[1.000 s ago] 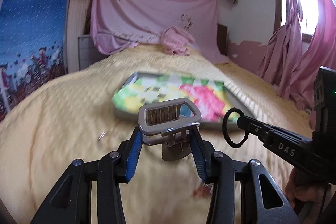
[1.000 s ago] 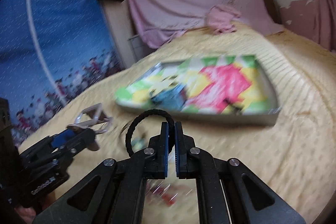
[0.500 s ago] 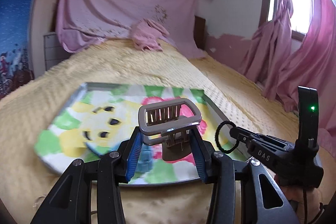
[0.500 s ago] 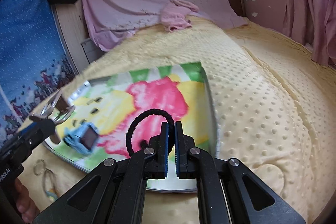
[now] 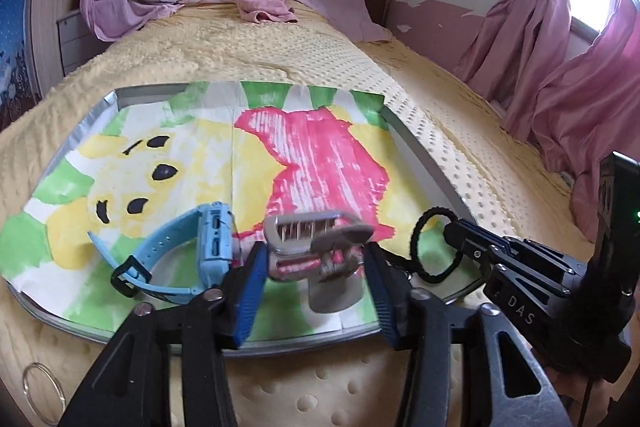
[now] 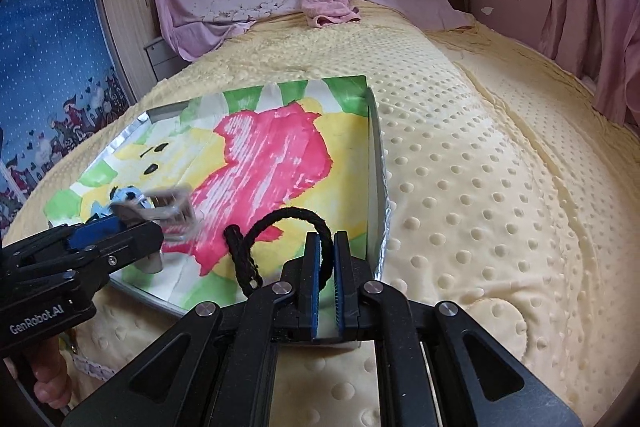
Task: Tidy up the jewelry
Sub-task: 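Carry the claw clip and black hair tie over the tray and release them, then withdraw both tools from the tray back over the remaining jewelry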
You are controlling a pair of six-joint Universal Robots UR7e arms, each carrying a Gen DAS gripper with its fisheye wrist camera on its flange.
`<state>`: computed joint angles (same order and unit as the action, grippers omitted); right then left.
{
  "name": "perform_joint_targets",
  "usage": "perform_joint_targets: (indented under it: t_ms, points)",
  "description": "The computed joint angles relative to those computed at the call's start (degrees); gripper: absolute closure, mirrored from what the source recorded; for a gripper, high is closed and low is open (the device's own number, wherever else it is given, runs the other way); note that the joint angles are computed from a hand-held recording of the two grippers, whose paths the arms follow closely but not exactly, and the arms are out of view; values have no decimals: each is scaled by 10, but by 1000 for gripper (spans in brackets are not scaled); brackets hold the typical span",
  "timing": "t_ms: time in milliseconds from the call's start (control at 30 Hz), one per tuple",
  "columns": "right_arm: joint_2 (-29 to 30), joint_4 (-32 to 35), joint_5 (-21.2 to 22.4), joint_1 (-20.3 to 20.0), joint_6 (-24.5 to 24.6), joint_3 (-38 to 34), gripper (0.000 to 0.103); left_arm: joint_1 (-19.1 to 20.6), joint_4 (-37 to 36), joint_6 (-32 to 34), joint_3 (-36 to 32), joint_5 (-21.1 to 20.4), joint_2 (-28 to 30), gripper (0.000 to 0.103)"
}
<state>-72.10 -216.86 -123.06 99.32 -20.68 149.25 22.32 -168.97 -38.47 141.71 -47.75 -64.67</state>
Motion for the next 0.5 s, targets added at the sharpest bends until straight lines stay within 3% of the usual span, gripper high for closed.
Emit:
perform_joint_targets:
  t_ms: [100, 300, 400, 500]
  points:
    - [-2, -10, -2, 4, -8, 7, 95, -19, -3, -21, 12, 21, -1, 34]
    - [4, -100, -7, 25, -42, 35, 59, -61, -12, -32, 41, 63, -17, 32]
    - [0, -141, -3, 35, -49, 53, 52, -96, 1, -62, 61, 96, -40, 23]
    - [-7, -184, 4, 50, -42, 75, 38, -132, 46, -101, 76, 131, -74, 14]
